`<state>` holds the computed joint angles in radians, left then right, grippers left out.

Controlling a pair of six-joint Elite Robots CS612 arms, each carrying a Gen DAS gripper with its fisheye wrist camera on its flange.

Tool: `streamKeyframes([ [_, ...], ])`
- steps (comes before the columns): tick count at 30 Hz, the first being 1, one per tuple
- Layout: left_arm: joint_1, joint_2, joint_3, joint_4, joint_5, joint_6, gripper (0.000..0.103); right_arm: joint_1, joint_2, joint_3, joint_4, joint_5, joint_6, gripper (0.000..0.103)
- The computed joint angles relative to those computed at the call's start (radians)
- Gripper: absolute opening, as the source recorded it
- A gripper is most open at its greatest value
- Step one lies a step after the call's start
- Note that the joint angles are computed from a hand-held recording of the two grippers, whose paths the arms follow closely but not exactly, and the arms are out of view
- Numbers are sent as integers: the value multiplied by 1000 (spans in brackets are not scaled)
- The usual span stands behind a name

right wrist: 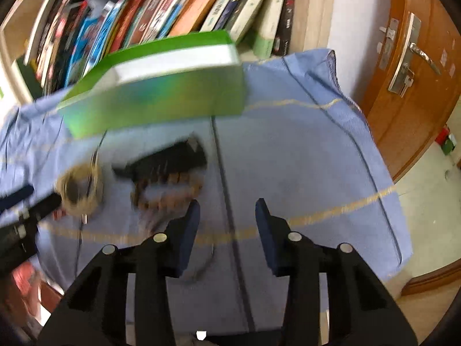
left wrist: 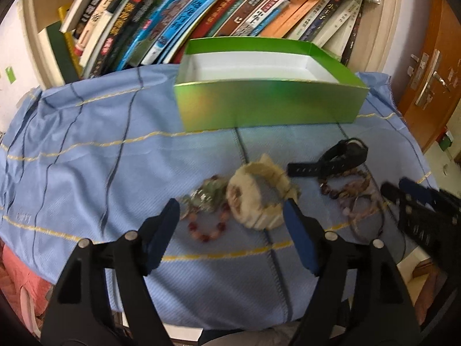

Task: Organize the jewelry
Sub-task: 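Grasp the cream watch with the left tool while the right tool grasps the black watch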

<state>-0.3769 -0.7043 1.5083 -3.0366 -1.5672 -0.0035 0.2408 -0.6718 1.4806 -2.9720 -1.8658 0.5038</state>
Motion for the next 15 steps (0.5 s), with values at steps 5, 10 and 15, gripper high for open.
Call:
streamKeyframes([
  [5, -9, 30, -55, 71, 3, 13, 66, -19, 27, -69, 26, 62, -4, 53],
  [10, -5, 51, -90, 127, -17, 18, 49, -30, 58, -121, 38, 123, -27, 53],
  [15, 7, 66, -117, 144, -49, 0, 22, -31, 69, -133, 31, 171, -80, 29],
])
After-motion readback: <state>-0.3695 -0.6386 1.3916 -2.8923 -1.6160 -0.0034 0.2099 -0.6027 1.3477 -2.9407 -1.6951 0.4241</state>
